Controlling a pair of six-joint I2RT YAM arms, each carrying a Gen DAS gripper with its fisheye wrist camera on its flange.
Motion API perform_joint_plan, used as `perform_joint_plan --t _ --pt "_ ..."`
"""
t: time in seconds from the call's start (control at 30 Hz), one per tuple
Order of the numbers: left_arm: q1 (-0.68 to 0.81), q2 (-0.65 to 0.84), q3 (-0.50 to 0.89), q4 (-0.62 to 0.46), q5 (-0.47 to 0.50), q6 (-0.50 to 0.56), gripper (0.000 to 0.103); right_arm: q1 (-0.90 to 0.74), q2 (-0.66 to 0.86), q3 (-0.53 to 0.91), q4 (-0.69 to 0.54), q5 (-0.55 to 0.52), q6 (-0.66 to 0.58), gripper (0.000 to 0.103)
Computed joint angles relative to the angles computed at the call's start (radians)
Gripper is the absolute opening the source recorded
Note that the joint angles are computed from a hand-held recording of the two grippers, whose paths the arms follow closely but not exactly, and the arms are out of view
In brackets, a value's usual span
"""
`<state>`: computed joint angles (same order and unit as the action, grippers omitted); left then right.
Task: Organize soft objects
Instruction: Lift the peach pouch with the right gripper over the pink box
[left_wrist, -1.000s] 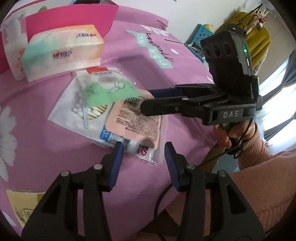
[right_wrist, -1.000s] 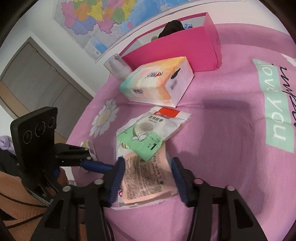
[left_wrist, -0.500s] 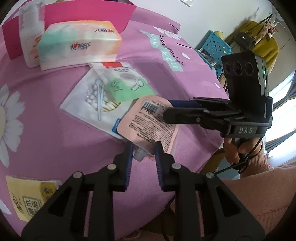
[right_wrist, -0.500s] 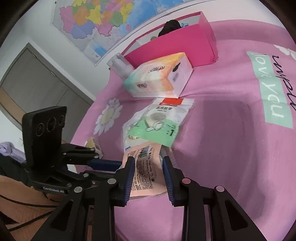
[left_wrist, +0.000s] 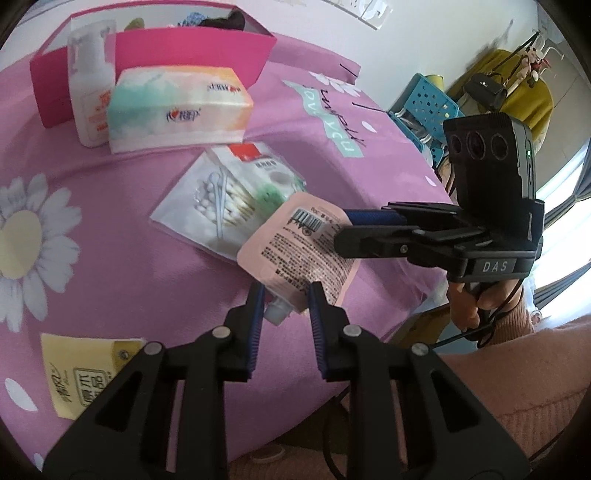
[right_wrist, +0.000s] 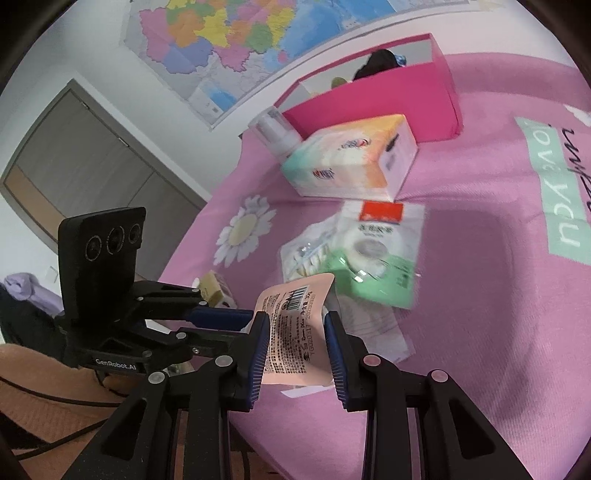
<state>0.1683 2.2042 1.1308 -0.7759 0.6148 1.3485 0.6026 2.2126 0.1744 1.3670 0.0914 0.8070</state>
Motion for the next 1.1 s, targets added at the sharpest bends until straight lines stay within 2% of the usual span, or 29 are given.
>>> perform_joint_plan --t 0.23,0.47,0.73,0.97,1.1 --pt "0.008 -0.046 0.011 -0.018 0.05 0.006 0.026 -0.015 -0.091 -0.016 -0.048 0.01 -0.04 0.032" --pt "-0.019 -0.098 0.052 -0.021 0.12 -0.051 0.026 -0.074 -0.259 -0.014 -0.174 0.006 -0.126 0.032" --pt "-0.085 -0.166 0.096 0.063 0.18 -0.195 0.026 -0.196 -0.44 0.022 -0.32 -0.047 -0.239 0.032" --pt "-0.165 -0.186 0.156 0.162 0.182 -0.364 0.026 -0.319 -0.557 0.105 -0.474 -0.113 -0.322 0.032" --pt "-0.202 -0.162 0.229 0.181 0.175 -0.442 0.026 -0.38 -0.593 0.16 -0.538 -0.143 -0.355 0.032"
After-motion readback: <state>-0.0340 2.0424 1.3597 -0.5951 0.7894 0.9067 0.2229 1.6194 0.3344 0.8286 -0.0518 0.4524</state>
